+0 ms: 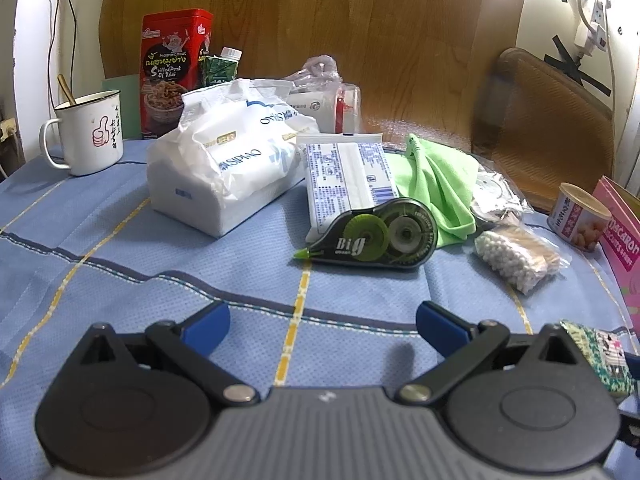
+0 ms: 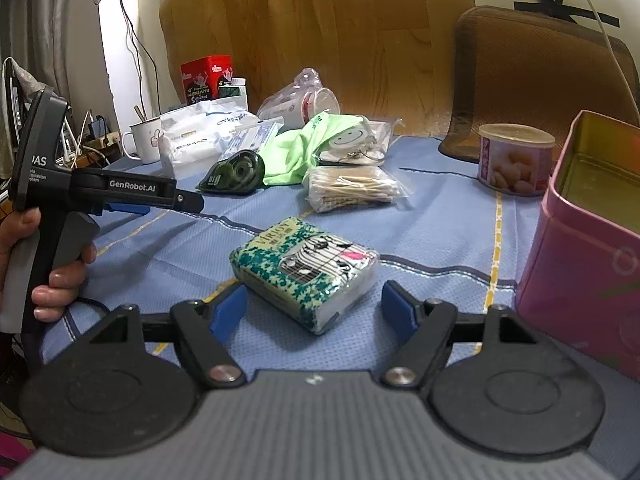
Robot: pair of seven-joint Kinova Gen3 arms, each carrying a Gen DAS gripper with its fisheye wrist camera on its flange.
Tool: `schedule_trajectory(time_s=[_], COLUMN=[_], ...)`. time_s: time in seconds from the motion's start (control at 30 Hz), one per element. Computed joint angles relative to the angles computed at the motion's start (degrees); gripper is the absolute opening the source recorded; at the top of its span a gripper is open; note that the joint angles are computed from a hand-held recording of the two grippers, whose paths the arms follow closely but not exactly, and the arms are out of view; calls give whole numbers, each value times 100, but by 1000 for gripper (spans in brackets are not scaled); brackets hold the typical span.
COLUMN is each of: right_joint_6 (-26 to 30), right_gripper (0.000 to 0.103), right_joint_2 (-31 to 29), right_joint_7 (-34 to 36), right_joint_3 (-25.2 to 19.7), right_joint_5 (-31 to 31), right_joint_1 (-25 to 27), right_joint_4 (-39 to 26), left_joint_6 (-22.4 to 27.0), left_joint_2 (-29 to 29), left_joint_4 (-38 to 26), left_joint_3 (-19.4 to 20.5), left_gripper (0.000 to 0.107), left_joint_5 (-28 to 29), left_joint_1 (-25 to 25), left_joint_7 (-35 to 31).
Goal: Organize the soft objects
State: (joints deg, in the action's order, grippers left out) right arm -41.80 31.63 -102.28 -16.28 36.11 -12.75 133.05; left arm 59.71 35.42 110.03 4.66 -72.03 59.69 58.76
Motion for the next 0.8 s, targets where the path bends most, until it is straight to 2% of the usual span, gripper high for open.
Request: schedule_trajectory(time_s=[0.4, 0.43, 0.5, 0.53, 0.67, 0.73, 0.8], right_joint_6=[37, 48, 83, 114, 388, 473, 554], right_gripper=[78, 78, 79, 79, 83, 83, 83], right_joint_2=[-10, -22, -34, -49, -151, -181, -197], right_joint_7=[97, 111, 103, 103, 234, 440, 566], right_joint_3=[19, 21, 11, 10, 36, 87, 87], right_joint_5=[-68, -88, -84, -101, -224, -364, -445], right_joint_1=[-56, -71, -71, -86, -253, -379, -424], right_joint_4=[-4, 2, -5, -10, -75, -88, -114], left_joint_6=[-68, -48, 5, -96, -935, -1120, -1059], left_joint_2=[-58, -76, -126, -180, -486, -593, -553], left_joint_4=[61, 94, 228, 342, 728, 738, 586], left_joint_3=[13, 125, 496, 549, 64, 212, 540], left_gripper=[103, 103, 103, 103, 103, 103, 102], left_joint_5=[-69, -144, -469, -674, -1448, -1712, -1847], left_joint_1=[-9, -77, -289, -311, 22, -136, -381], left_joint_7=[83, 158, 516, 749, 1643, 1752, 1489])
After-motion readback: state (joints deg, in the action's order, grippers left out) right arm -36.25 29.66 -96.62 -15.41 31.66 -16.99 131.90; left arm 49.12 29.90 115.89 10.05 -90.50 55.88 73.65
